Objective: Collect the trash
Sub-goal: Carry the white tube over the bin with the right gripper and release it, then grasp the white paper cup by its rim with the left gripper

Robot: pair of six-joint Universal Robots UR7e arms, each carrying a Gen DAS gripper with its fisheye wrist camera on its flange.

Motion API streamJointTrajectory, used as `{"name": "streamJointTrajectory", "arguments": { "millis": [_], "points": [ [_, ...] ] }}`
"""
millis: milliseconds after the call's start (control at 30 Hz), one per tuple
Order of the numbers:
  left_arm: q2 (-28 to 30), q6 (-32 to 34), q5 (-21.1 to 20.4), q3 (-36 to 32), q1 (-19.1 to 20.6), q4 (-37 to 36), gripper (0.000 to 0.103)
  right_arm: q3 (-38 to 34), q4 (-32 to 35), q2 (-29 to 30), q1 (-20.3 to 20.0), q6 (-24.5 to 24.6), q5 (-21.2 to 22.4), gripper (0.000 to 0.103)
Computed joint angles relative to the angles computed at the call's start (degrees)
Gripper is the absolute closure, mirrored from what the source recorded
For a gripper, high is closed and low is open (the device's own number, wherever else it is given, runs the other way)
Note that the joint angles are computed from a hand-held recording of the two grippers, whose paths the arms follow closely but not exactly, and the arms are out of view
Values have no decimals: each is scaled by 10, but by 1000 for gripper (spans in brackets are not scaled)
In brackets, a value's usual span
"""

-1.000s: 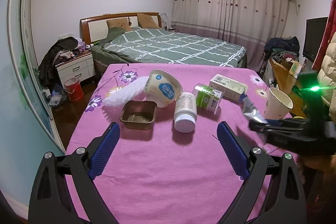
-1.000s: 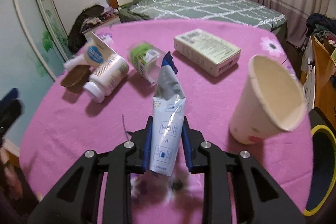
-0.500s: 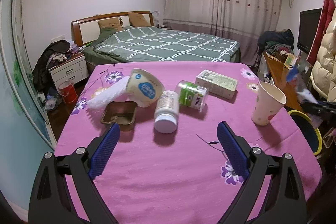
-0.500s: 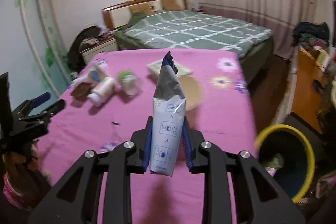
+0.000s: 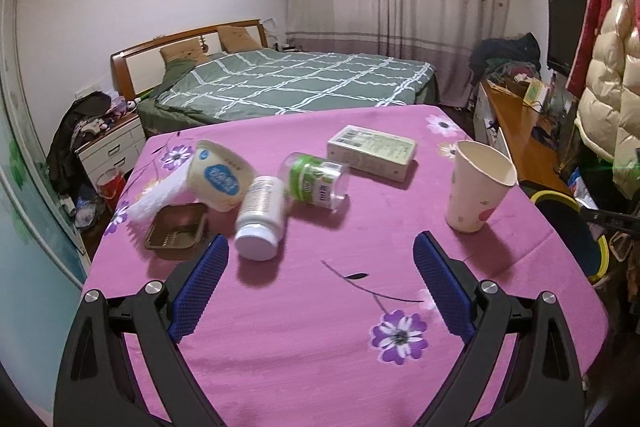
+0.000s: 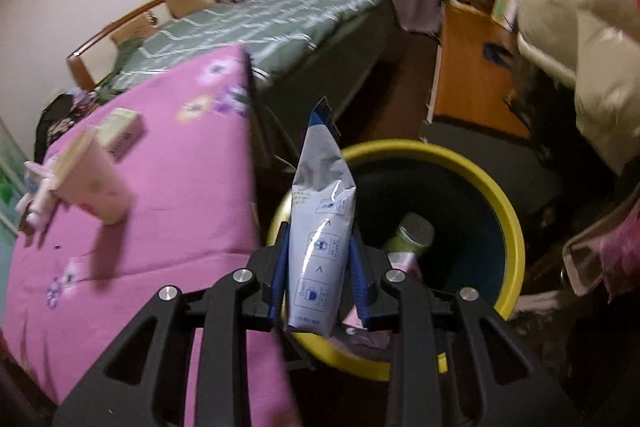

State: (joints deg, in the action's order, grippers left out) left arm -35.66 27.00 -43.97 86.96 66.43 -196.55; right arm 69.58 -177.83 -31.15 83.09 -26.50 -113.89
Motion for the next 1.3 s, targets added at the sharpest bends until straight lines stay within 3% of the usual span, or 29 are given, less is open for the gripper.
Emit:
{"name": "streamJointTrajectory", "arguments": {
  "millis": [267,367,733,1100,1300],
  "points": [
    [27,13,-10,-27,-15,32,11,-16,16,11,-19,20,-9,69],
    [37,20,-18,-37,-19,46,11,-10,6,7,-22,25,-5,57],
    [85,31,-55,-99,-22,117,11,6,-16,-7,-22,24,5,57],
    [174,-10,-84,-250,-14,243,11,4,-9,-7,-21,25,10,56],
    [234,-34,-68,-363,-6,301,22,8,-11,-10,-24,31,14,56]
  ]
}}
